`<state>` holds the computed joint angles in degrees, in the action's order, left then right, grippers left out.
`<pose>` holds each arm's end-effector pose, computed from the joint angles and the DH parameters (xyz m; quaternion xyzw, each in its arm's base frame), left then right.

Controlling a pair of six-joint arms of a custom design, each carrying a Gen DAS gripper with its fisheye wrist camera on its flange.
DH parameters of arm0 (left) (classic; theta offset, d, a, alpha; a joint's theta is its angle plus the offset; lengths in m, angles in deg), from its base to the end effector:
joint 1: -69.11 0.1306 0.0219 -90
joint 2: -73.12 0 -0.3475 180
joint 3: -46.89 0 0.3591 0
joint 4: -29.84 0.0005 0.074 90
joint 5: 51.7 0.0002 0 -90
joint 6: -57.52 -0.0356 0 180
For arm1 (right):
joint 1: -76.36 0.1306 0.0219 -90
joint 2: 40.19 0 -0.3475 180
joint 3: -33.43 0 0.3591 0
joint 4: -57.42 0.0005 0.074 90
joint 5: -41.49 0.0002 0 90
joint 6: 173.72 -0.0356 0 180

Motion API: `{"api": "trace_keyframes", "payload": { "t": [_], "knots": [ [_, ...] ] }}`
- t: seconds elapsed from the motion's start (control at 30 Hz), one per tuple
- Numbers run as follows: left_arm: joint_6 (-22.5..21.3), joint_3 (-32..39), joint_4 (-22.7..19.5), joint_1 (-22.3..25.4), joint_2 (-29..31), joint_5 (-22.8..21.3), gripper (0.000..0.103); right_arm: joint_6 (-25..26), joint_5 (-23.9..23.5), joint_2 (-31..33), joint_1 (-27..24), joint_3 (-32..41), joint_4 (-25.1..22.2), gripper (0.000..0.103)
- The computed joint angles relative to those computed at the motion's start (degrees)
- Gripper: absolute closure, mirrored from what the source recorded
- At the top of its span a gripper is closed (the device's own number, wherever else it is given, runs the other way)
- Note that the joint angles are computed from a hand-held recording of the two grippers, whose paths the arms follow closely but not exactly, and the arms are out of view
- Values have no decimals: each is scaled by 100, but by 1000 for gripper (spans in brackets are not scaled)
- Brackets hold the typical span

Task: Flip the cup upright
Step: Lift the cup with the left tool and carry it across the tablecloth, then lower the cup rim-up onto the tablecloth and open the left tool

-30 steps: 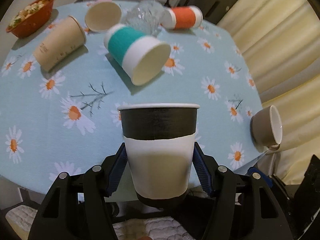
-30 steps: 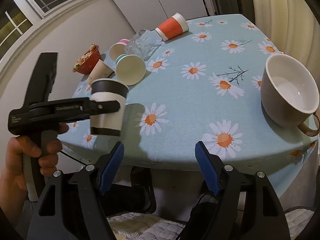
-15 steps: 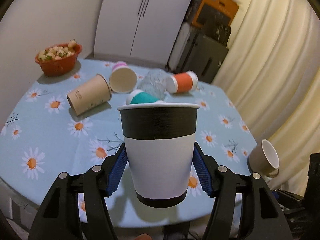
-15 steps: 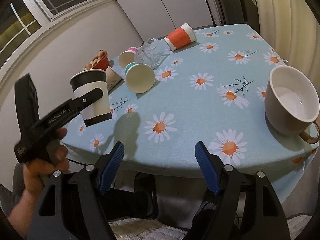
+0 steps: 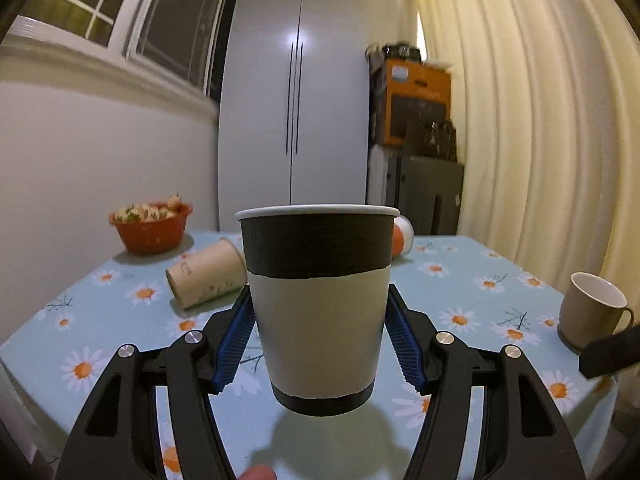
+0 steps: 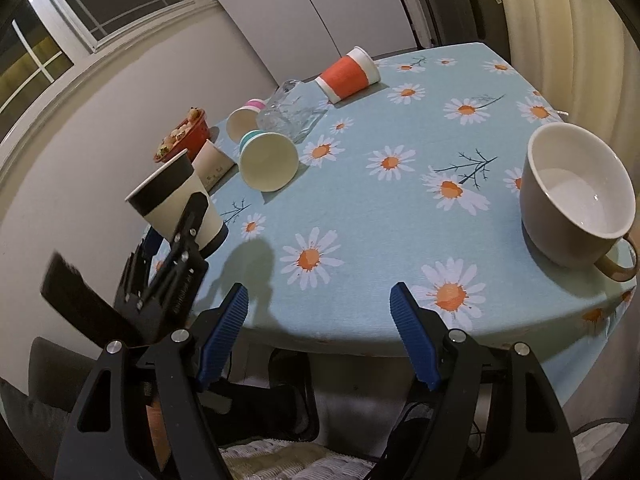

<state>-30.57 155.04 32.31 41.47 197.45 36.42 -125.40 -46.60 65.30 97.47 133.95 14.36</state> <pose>0.5931 -0.3098 0.2913 0.1652 0.7689 -0.1450 0.6004 0.5096 0.1949 0.3528 0.1726 0.9175 0.1732 0.3138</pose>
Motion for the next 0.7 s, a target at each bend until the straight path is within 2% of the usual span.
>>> {"api": "trace_keyframes", "payload": {
  "t": [0.07,0.17,0.23,0.33,0.43,0.57,0.7],
  "knots": [
    [-125,-99,355,-25,84,-30,41,34,49,17,6,32,-27,30],
    [-268,-227,622,-37,144,7,41,15,47,25,9,32,-52,30],
    [-209,-269,659,-25,174,27,41,17,47,21,6,26,-54,30],
    [-113,-434,935,-20,193,62,41,16,45,47,0,46,-83,30],
    [-31,-453,983,-12,245,129,41,128,244,98,64,143,-214,30],
    [-332,-593,1292,-86,240,-37,40,147,200,128,68,148,-225,30],
    [-551,-628,1334,-136,295,-259,40,62,160,113,31,118,-208,30]
  ]
}}
